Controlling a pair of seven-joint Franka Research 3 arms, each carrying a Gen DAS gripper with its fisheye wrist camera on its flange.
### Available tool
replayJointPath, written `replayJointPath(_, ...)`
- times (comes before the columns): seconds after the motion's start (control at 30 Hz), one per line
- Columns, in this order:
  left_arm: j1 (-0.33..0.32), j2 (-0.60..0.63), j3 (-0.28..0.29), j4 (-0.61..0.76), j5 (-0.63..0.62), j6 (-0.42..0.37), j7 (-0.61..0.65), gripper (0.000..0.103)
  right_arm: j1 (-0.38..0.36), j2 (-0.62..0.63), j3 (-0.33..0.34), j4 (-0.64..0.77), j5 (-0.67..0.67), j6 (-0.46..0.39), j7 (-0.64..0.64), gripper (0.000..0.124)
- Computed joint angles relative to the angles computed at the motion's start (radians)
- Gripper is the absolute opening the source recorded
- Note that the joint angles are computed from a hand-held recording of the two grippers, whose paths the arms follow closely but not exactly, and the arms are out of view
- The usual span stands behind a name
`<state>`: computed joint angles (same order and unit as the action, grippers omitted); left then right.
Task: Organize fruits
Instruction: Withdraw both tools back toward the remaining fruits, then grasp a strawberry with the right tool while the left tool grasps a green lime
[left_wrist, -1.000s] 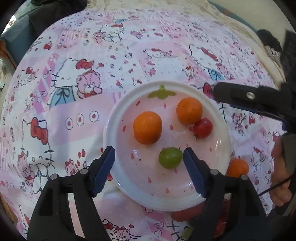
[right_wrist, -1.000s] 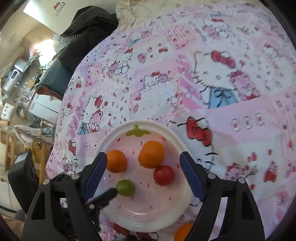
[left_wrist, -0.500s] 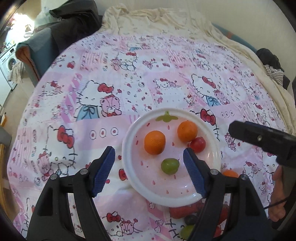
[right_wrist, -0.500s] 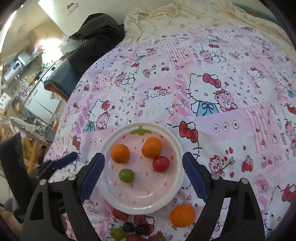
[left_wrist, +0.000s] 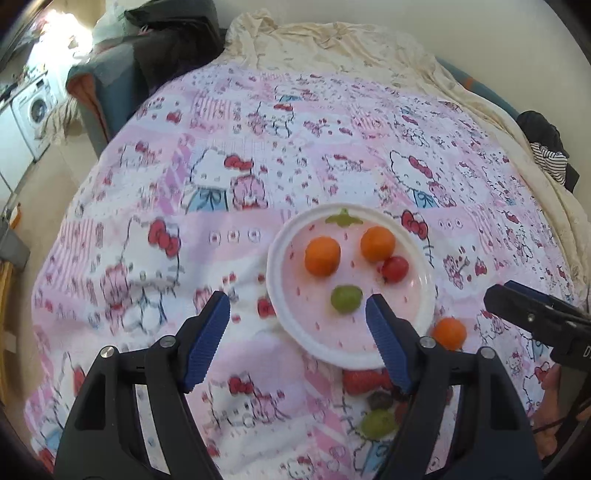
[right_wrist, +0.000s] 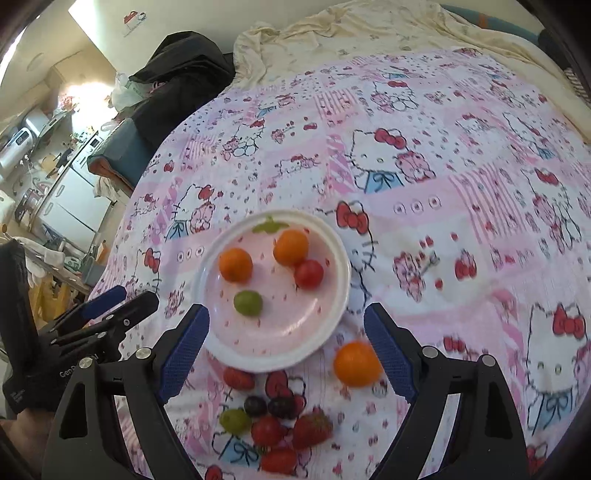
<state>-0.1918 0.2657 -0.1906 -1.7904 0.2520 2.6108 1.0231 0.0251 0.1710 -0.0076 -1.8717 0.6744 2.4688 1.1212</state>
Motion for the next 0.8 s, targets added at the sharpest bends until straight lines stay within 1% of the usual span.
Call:
replayJointPath(0.1,0.004,-0.029,-0.013,-0.044,-0.029,0.005,0.009,0.073,-0.005,-0.031,-0.005,-0.04,0.015,-0.014,0.011,0.088)
replayJointPath(0.17,-0.006,-0.052,-0.01,-0.074,-0.013,0.014,-0.003,0.073,-0.01,-0.047,-0.012,-0.063,0.027,-0.034,0.03,0.088)
replayJointPath(0.23,-0.009,-0.071,-0.008,-0.099,-0.001,0.022,-0.014,0.073,-0.015,-0.055,-0.021,-0.08,0.023,-0.063,0.057,0.088)
replayJointPath(0.3,-0.009,-0.092,-0.009,-0.125,-0.004,0.027,-0.023,0.073,-0.023,-0.053,-0.031,-0.091,0.018,-0.113,0.091,0.087)
replayJointPath(0.33,-0.004,-0.099,-0.013,-0.135,-0.022,0.025,-0.017,0.073,-0.029,-0.051,-0.035,-0.097,0.019,-0.145,0.11,0.081)
replayJointPath(0.4,-0.002,-0.109,-0.017,-0.152,-0.043,0.026,-0.017,0.073,-0.037,-0.046,-0.041,-0.104,0.019,-0.188,0.139,0.073)
replayJointPath(0.47,-0.002,-0.112,-0.017,-0.16,-0.051,0.022,-0.021,0.073,-0.051,-0.029,-0.044,-0.102,0.039,-0.265,0.16,0.063)
replayJointPath(0.5,-0.003,-0.115,-0.018,-0.164,-0.053,0.022,-0.023,0.073,-0.055,-0.021,-0.045,-0.103,0.047,-0.29,0.172,0.055)
replayJointPath(0.53,-0.003,-0.117,-0.019,-0.169,-0.056,0.022,-0.021,0.073,-0.057,-0.015,-0.044,-0.104,0.048,-0.303,0.184,0.051)
replayJointPath(0.57,-0.004,-0.119,-0.019,-0.171,-0.055,0.022,-0.022,0.073,-0.056,-0.005,-0.043,-0.103,0.039,-0.318,0.195,0.049)
replayJointPath(0.63,-0.008,-0.12,-0.02,-0.175,-0.051,0.025,-0.025,0.073,-0.053,0.0,-0.039,-0.103,0.023,-0.326,0.194,0.045)
replayJointPath(0.7,-0.01,-0.119,-0.02,-0.174,-0.048,0.023,-0.025,0.073,-0.045,0.005,-0.035,-0.102,0.002,-0.318,0.196,0.044)
replayJointPath(0.77,-0.01,-0.117,-0.021,-0.173,-0.052,0.018,-0.02,0.073,-0.035,0.011,-0.033,-0.103,-0.032,-0.304,0.212,0.036)
replayJointPath(0.8,-0.01,-0.115,-0.021,-0.171,-0.052,0.01,-0.018,0.073,-0.033,0.012,-0.032,-0.104,-0.034,-0.297,0.219,0.035)
